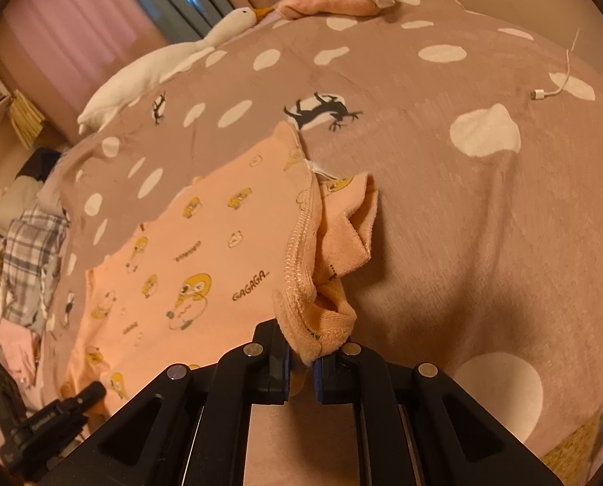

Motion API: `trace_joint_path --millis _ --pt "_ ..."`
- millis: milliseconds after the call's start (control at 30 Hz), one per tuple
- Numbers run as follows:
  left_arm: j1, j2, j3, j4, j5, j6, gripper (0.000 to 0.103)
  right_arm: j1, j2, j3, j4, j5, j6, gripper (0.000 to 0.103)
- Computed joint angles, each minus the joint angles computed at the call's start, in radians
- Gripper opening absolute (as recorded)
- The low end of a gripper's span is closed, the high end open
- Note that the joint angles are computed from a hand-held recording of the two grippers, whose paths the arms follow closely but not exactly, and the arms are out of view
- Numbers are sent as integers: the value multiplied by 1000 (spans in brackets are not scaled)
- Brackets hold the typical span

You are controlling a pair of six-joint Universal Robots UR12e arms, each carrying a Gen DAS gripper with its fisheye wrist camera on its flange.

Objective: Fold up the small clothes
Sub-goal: 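Carry the lifted side edge over the shirt body with the right gripper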

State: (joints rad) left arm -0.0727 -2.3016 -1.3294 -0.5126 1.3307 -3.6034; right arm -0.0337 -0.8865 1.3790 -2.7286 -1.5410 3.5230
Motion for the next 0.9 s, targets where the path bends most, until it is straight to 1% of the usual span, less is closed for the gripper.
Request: trace_joint_path --millis 100,200,300,400,467,567,667,800,900 --pt "9 8 -2 -12 -32 6 31 1 1 -2 10 -4 4 9" --pt "19 20 -10 -20 -57 -12 32 3 0 -1 9 -15 -7 9" --pt "24 33 -19 -20 -65 -9 32 5 1 -5 15 -21 -6 9" --pt "24 47 -30 2 -30 -11 35 6 3 -9 18 -26 -9 9" --pt "26 54 -40 28 -4 -26 43 7 4 -11 19 -30 -8 9" --pt "29 56 -42 33 18 -38 45 11 5 -15 22 -40 -14 9" --pt "31 56 -41 20 29 -46 45 18 9 -26 16 -65 -53 9" --pt "32 60 -44 29 49 -52 46 30 14 -46 -19 -79 -112 9" --pt "33 61 -45 35 57 -50 48 38 19 -61 -53 -71 -160 9"
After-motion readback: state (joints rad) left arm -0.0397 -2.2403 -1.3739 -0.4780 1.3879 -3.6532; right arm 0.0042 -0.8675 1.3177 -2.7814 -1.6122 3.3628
